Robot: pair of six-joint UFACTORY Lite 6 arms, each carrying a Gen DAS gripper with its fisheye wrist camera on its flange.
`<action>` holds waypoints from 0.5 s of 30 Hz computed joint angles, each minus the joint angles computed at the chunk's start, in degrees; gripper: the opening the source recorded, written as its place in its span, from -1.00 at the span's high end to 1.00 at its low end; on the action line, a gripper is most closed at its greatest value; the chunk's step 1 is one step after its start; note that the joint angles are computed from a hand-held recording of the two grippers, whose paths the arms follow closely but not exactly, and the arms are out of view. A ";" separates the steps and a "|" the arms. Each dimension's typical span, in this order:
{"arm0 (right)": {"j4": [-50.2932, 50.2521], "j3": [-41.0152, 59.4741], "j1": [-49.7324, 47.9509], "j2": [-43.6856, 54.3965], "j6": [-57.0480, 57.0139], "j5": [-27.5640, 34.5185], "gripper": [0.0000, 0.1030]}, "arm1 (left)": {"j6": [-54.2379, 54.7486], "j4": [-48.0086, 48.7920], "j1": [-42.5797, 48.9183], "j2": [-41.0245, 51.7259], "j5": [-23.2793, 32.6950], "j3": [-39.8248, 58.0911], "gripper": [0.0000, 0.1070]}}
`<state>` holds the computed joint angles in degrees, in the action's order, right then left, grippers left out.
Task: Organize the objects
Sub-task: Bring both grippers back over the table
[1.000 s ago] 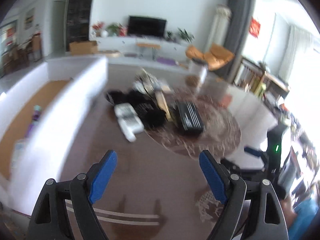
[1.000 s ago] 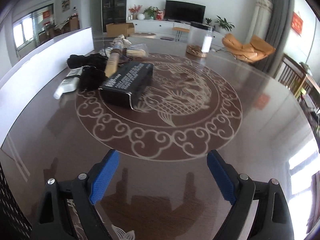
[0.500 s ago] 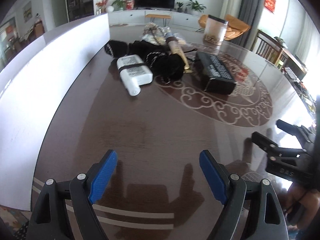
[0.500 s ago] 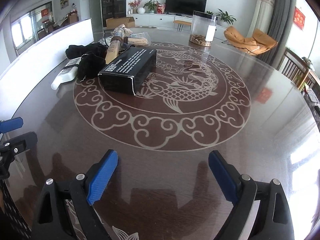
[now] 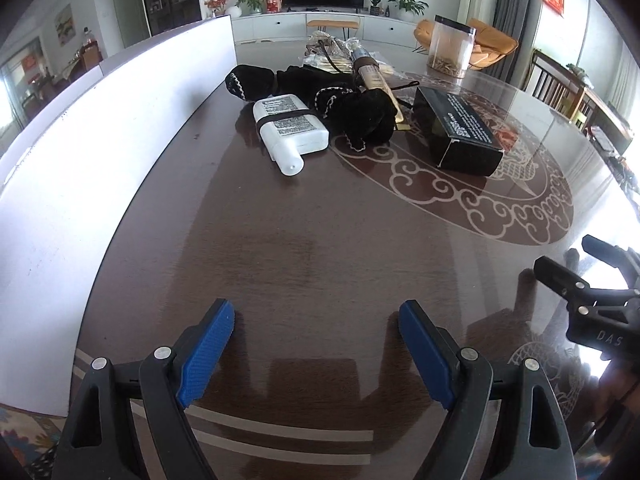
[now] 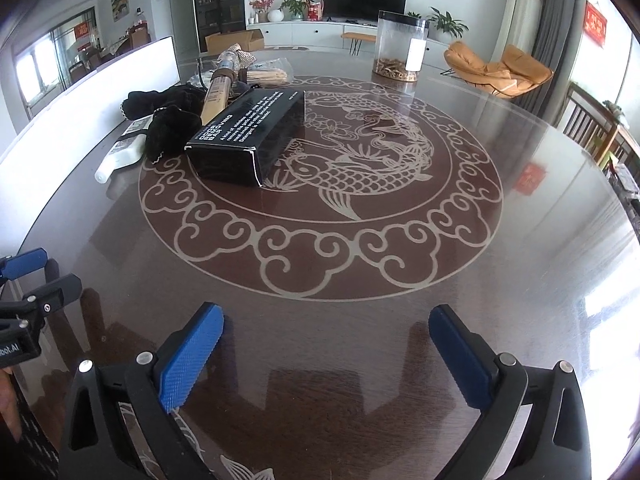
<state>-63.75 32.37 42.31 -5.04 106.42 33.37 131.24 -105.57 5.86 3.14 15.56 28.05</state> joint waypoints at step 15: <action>0.52 -0.52 -1.46 -0.84 -0.58 -2.32 -1.00 | 1.97 -5.71 1.67 3.45 -2.37 2.54 -0.93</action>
<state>-63.23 31.85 40.85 -5.88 105.84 31.06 133.21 -111.29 7.53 6.60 13.19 30.59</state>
